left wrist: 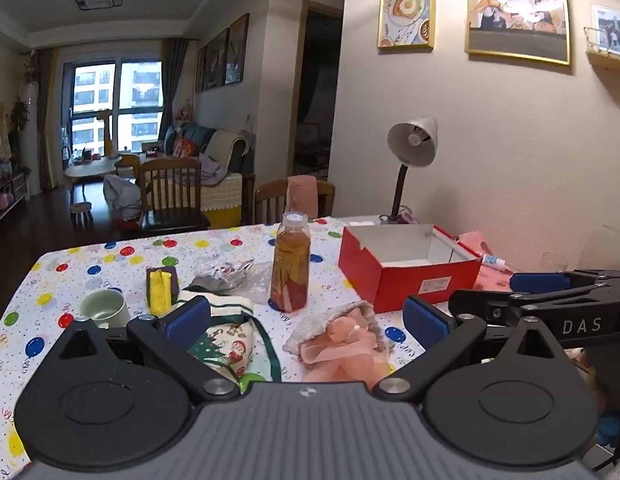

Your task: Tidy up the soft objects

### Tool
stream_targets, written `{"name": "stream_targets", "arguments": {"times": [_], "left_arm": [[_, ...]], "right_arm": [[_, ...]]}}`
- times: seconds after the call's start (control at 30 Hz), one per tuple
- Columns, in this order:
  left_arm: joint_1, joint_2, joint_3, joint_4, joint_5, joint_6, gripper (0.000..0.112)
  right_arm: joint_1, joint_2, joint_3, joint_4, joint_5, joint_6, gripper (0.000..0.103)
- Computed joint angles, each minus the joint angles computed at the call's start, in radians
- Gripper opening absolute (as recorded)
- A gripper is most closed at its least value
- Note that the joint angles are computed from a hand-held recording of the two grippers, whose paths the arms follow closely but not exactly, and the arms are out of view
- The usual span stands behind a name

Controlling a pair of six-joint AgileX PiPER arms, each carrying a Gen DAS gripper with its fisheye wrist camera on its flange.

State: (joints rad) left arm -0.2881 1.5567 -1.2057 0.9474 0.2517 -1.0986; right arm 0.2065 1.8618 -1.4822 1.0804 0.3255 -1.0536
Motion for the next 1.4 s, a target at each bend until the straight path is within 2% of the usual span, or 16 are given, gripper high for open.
{"name": "stream_targets", "arguments": {"times": [0.1, 0.13, 0.2, 0.27, 0.33, 0.4, 0.53, 0.7, 0.97, 1.2, 1.4], "left_arm": [[-0.011, 0.005, -0.006, 0.033, 0.020, -0.047, 0.103], [-0.015, 0.001, -0.001, 0.090, 0.028, -0.107, 0.103], [-0.033, 0.000, -0.010, 0.142, 0.066, -0.158, 0.103], [-0.031, -0.025, 0.013, 0.175, 0.065, -0.203, 0.103], [-0.038, -0.043, 0.012, 0.130, 0.090, -0.164, 0.103], [-0.042, -0.029, 0.022, 0.157, 0.094, -0.207, 0.103], [-0.030, -0.037, 0.033, 0.107, 0.078, -0.179, 0.103], [-0.043, -0.039, 0.038, 0.159, 0.095, -0.235, 0.103], [-0.060, -0.036, 0.038, 0.237, 0.108, -0.298, 0.103], [-0.068, -0.023, 0.017, 0.217, 0.128, -0.278, 0.103], [-0.058, -0.009, -0.002, 0.149, 0.113, -0.212, 0.103]], "right_arm": [[0.015, 0.005, -0.014, -0.053, 0.003, 0.058, 0.103], [0.020, 0.007, -0.014, -0.055, 0.002, 0.053, 0.103], [0.002, 0.000, 0.005, 0.054, 0.020, -0.052, 0.103], [-0.021, -0.021, 0.042, 0.163, 0.042, -0.168, 0.103], [-0.001, -0.025, 0.045, 0.133, 0.015, -0.153, 0.103], [-0.002, -0.032, 0.042, 0.098, 0.028, -0.102, 0.103], [0.003, -0.030, 0.033, 0.016, 0.013, 0.003, 0.103], [0.005, -0.025, 0.025, -0.064, 0.007, 0.085, 0.103], [-0.003, -0.026, 0.029, -0.029, 0.021, 0.049, 0.103], [-0.002, -0.025, 0.030, -0.034, 0.008, 0.038, 0.103], [-0.014, -0.009, 0.005, -0.042, 0.047, 0.048, 0.103]]}}
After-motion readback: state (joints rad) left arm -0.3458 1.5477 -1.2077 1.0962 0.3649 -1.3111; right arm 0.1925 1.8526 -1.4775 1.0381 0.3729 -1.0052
